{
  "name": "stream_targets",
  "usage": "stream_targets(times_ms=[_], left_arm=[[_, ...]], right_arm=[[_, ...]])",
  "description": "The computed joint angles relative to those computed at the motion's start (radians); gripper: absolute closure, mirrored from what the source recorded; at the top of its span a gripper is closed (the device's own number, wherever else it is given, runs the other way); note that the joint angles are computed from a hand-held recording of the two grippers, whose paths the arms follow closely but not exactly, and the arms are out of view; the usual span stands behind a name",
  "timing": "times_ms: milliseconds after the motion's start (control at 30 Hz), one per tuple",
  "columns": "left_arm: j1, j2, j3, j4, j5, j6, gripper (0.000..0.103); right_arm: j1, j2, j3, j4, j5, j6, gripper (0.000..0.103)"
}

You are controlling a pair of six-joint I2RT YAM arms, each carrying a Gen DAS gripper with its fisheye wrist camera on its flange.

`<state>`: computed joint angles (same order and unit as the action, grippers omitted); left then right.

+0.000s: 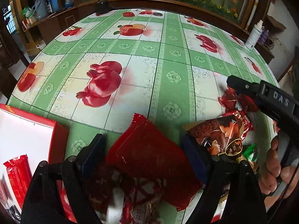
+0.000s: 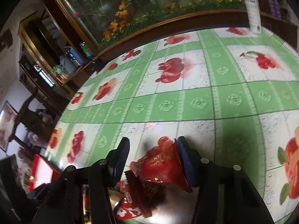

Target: Organize snacks

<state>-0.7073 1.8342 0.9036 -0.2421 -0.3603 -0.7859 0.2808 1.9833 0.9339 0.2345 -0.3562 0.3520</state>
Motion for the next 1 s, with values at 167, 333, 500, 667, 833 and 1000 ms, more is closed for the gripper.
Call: stream_targets(times_ms=[167, 333, 500, 667, 833, 1000], left_arm=[[-0.05, -0.038, -0.049, 0.012, 0.002, -0.002, 0.018], [-0.15, -0.071, -0.08, -0.006, -0.004, -0.035, 0.018], [-0.298, -0.092, -0.112, -0.039, -0.064, -0.092, 0.018], [-0.447, -0.146, -0.167, -0.092, -0.105, -0.177, 0.018], [-0.592, -0.232, -0.227, -0.203, -0.163, -0.283, 0.018], [-0.703, -0.315, -0.268, -0.295, -0.231, -0.406, 0.018]], right_arm=[[-0.036, -0.002, 0.023, -0.105, -0.151, -0.043, 0.066], [-0.043, -0.053, 0.019, -0.304, -0.236, -0.163, 0.066], [0.026, -0.212, -0.14, -0.359, -0.153, -0.269, 0.063], [0.065, -0.372, -0.297, -0.331, -0.149, -0.325, 0.063], [-0.013, -0.681, -0.508, -0.287, -0.197, -0.318, 0.043], [-0.193, -0.984, -0.669, -0.343, -0.281, -0.278, 0.036]])
